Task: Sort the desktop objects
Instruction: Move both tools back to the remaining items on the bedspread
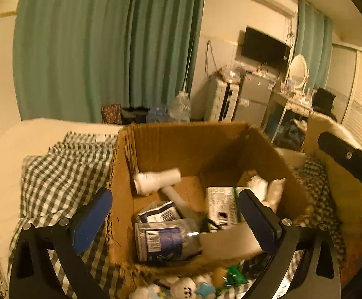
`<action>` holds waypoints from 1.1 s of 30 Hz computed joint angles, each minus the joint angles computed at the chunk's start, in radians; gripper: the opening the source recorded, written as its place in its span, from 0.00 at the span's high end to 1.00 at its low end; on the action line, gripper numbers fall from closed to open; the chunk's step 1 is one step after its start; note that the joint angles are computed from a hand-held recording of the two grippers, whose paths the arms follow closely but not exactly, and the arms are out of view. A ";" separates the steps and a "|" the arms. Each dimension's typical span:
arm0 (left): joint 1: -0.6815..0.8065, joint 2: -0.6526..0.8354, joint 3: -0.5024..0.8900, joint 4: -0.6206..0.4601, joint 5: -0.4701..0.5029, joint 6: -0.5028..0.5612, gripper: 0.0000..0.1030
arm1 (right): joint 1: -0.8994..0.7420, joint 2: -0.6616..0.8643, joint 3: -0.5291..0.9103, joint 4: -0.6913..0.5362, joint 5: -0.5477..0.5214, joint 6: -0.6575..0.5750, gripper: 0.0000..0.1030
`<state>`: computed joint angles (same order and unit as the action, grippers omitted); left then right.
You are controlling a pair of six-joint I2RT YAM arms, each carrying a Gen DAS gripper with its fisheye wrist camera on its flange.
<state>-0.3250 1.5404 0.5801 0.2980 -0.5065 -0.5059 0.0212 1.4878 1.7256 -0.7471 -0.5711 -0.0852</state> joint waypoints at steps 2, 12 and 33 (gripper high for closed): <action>-0.044 -0.061 -0.008 -0.038 -0.057 -0.002 0.00 | -0.028 -0.036 0.004 -0.032 -0.028 -0.023 0.13; -0.436 -0.434 -0.058 -0.416 -0.474 -0.277 0.00 | -0.312 -0.325 -0.170 -0.020 -0.219 -0.017 0.00; -0.530 0.264 -0.206 -0.069 -0.260 -0.689 0.00 | -0.369 -0.335 -0.587 -0.360 -0.107 -0.796 0.00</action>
<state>-0.8548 1.8040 0.3744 0.2293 -0.7662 -1.1952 -0.3479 1.1532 1.1382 -1.1069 -0.6783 -0.8809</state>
